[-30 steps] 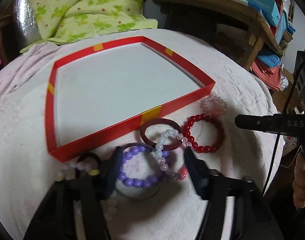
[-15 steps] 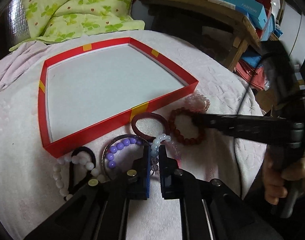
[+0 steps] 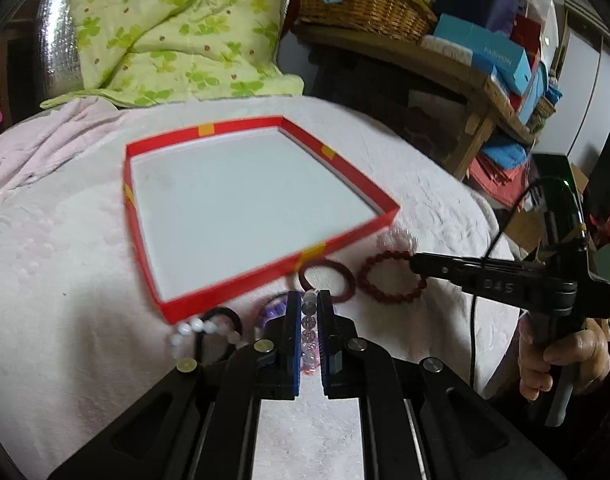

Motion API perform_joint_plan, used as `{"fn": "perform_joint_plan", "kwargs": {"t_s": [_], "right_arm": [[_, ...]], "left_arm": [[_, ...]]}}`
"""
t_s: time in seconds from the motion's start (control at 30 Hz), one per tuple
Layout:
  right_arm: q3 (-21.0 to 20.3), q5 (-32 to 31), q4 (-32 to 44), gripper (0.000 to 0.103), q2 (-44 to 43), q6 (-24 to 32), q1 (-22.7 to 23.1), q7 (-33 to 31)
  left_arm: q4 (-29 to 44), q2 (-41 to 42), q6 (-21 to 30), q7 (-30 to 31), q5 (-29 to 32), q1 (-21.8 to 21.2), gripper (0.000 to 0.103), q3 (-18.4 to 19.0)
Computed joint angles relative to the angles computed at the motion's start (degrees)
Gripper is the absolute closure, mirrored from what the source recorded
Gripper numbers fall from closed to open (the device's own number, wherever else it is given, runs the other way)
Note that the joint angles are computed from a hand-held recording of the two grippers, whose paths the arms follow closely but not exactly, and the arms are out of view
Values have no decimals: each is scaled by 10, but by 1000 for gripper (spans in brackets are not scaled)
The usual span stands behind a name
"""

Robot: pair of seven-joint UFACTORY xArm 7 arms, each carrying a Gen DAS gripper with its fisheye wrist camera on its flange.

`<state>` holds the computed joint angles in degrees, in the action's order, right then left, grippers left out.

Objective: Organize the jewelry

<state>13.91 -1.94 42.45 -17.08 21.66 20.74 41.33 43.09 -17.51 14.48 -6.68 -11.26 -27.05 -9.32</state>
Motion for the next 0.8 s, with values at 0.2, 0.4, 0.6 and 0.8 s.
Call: {"fn": "perform_joint_plan", "kwargs": {"t_s": [0.2, 0.4, 0.6, 0.8], "right_arm": [[-12, 37, -27, 93, -32, -47, 10, -14], [10, 14, -15, 93, -28, -87, -9, 3], [22, -6, 3, 93, -14, -126, -26, 28], [26, -17, 9, 93, -5, -132, -26, 43]], "left_arm": [[-3, -11, -21, -2, 2, 12, 95, 10], [9, -4, -39, 2, 21, 25, 95, 16], [10, 0, -11, 55, -24, -4, 95, 42], [8, 6, 28, 42, 13, 21, 58, -1]]}}
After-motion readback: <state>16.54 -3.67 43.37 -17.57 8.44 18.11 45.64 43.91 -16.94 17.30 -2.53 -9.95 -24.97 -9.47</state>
